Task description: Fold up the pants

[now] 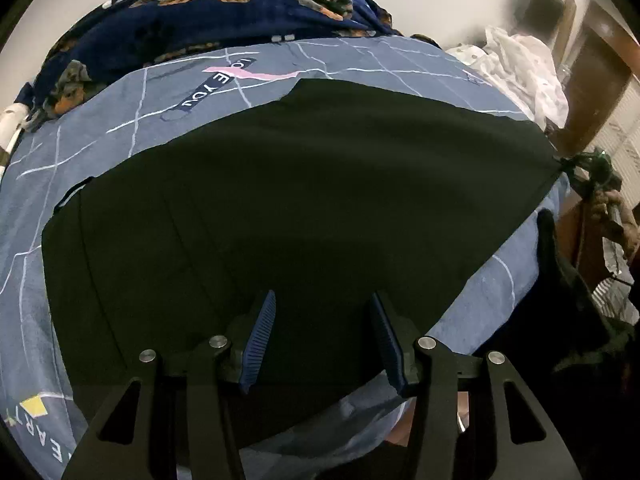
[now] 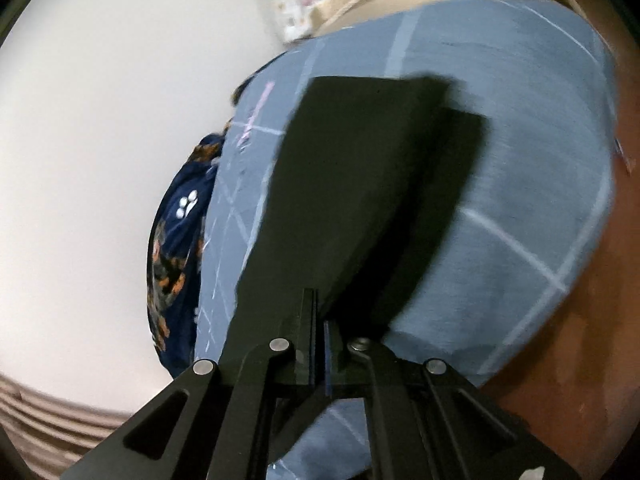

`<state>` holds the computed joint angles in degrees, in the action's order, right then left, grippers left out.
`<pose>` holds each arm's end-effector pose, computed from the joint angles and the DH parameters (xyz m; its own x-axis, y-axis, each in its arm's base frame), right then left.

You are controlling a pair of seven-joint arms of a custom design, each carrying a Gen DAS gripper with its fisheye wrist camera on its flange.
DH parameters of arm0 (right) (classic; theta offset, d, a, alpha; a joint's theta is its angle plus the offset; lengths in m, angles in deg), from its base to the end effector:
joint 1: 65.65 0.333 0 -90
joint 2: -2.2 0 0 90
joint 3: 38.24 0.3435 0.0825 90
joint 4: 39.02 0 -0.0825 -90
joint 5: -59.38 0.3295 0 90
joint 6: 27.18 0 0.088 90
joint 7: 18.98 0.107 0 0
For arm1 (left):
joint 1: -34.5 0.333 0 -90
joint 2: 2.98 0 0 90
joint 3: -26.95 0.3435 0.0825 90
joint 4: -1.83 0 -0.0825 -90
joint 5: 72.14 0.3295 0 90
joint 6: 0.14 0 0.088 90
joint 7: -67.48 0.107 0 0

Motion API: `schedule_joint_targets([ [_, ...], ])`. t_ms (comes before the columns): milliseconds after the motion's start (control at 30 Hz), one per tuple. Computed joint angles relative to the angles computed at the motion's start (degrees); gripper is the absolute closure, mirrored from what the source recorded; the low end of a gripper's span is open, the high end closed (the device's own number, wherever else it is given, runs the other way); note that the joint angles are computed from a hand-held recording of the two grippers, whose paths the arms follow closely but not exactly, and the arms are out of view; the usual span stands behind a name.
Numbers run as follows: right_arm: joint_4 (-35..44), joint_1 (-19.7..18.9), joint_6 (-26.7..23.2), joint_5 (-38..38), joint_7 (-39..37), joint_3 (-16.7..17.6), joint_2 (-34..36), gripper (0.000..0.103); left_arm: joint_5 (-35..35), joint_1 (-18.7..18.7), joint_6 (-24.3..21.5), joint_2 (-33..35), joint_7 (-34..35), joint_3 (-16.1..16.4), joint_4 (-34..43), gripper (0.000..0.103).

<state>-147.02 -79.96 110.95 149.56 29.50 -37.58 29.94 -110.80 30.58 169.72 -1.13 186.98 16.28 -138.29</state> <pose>0.6023 -0.1410 0.3211 -0.3375 -0.4186 -0.8431 -0.6659 0.7393 -0.1005 0.4730 -0.0789 0.4024 -0.1730 -0.9691 0.1760 -0.8743 0.0688 -0.4806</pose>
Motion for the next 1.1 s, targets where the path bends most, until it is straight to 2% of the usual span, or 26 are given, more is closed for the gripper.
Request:
schedule_joint_targets([
  [67, -0.5, -0.5, -0.6, 2.2, -0.8, 0.2, 0.2, 0.101, -2.4, 0.2, -0.5, -0.1, 2.4, -0.1, 0.1, 0.053],
  [167, -0.2, 0.1, 0.2, 1.5, -0.7, 0.0, 0.1, 0.101, -3.7, 0.1, -0.7, -0.1, 3.9, 0.0, 0.2, 0.053],
  [233, 0.0, -0.6, -1.6, 1.9, -0.5, 0.1, 0.6, 0.100, -3.7, 0.1, -0.6, -0.2, 4.3, 0.1, 0.1, 0.053],
  [333, -0.6, -0.3, -1.4, 1.8, -1.1, 0.0, 0.0, 0.095, -4.0, 0.0, -0.7, -0.1, 4.7, 0.2, 0.2, 0.053],
  [500, -0.7, 0.5, -4.8, -0.5, -0.9, 0.8, -0.6, 0.087, -4.5, 0.0, -0.7, -0.1, 5.2, 0.2, 0.2, 0.052],
  [567, -1.2, 1.4, -5.9, -2.1, -0.2, 1.1, -0.7, 0.087, -4.6, -0.1, -0.5, -0.1, 5.2, 0.1, 0.2, 0.052],
  [633, -1.5, 1.9, -6.6, -2.9, 0.2, 1.2, -0.6, 0.096, -4.6, 0.0, -0.6, -0.1, 5.4, 0.2, 0.2, 0.052],
  [700, -2.4, 3.0, -4.8, -3.4, -0.6, 1.0, -1.4, 0.099, -4.4, 0.0, -1.0, -0.2, 5.7, 0.2, 0.3, 0.052],
  [867, -4.6, 3.8, -3.4, -4.1, -0.9, 0.3, -3.0, 0.101, -6.1, 0.5, -3.8, -0.6, 8.6, 1.0, 0.9, 0.052],
  [967, -5.1, 2.8, -5.3, -2.1, -1.0, 0.3, -2.5, 0.102, -9.4, 0.8, -5.5, -0.7, 12.1, 1.4, 1.4, 0.052],
  [1100, -4.6, 2.6, -6.7, -2.1, 0.0, 0.0, -2.1, 0.099, -8.9, 0.5, -5.1, -0.8, 12.2, 1.4, 1.1, 0.052],
])
